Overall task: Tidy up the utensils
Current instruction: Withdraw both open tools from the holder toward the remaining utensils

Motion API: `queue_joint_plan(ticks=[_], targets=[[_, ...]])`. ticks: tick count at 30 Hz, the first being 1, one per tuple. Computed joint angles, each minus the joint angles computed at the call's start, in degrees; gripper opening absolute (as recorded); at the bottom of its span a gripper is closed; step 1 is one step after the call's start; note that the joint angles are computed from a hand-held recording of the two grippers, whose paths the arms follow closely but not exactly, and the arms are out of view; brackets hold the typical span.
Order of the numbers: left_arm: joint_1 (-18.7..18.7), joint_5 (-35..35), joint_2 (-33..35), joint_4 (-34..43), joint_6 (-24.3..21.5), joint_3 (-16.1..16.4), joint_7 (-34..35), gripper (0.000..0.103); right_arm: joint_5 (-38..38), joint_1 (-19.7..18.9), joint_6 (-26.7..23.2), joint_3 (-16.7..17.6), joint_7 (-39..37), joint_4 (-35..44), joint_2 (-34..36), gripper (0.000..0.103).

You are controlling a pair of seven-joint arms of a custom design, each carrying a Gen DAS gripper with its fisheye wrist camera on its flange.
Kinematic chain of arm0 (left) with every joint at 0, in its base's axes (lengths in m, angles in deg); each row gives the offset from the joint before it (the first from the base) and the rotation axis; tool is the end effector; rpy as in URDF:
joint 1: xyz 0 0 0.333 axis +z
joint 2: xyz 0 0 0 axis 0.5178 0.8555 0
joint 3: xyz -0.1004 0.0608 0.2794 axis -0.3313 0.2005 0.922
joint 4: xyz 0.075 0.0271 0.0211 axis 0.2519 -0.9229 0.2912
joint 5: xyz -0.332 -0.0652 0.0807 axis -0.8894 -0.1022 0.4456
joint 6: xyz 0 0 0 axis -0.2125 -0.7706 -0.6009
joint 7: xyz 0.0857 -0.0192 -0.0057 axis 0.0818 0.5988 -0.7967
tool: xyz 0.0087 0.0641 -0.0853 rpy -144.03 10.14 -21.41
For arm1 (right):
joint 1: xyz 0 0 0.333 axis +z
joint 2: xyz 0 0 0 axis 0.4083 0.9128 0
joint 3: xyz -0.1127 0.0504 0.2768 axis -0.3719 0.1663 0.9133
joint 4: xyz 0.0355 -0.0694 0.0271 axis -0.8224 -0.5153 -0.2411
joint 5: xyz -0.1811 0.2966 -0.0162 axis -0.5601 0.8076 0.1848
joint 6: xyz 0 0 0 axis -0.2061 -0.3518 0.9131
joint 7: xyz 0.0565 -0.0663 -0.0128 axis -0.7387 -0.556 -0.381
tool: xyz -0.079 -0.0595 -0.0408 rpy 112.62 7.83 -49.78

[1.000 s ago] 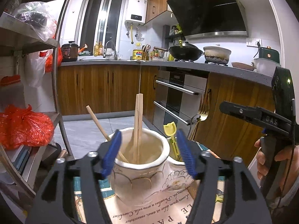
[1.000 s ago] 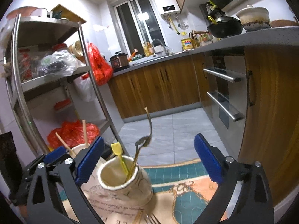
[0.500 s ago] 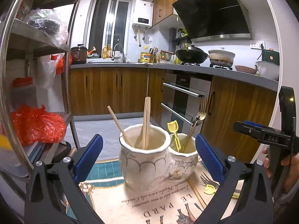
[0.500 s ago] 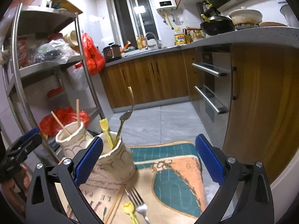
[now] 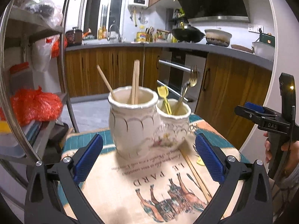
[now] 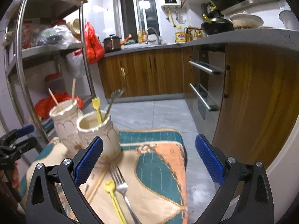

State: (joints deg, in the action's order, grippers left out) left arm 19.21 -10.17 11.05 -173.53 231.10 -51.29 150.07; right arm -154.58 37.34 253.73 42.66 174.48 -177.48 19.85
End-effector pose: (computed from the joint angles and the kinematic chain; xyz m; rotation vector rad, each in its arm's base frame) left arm 0.4792 -0.0581 0.5479 -1.3283 1.8990 -1.2026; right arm 0.4690 0.2373 0.5480 -1.5189 1.4996 -0.7889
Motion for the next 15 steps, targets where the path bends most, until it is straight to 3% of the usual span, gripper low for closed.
queue_joint_plan(ticks=[5,9,15], targets=[[2.31,11.96,0.55,-2.10,-1.34,-1.69,-14.18,0.097,6.37,-0.43,1.69,-0.58,-6.65,-3.60,-1.12,0.098],[4.13,25.50,1.25,-3.90,-4.03,-2.95,-26.89,0.097,10.66,-0.92,1.37,0.10,-12.06,-5.52,-1.65,0.098],[2.74,33.98,1.55,-5.86,-7.03,-3.02,-33.25,0.097,18.28,-1.01,2.60,0.57,-20.78,-8.51,-1.94,0.098]])
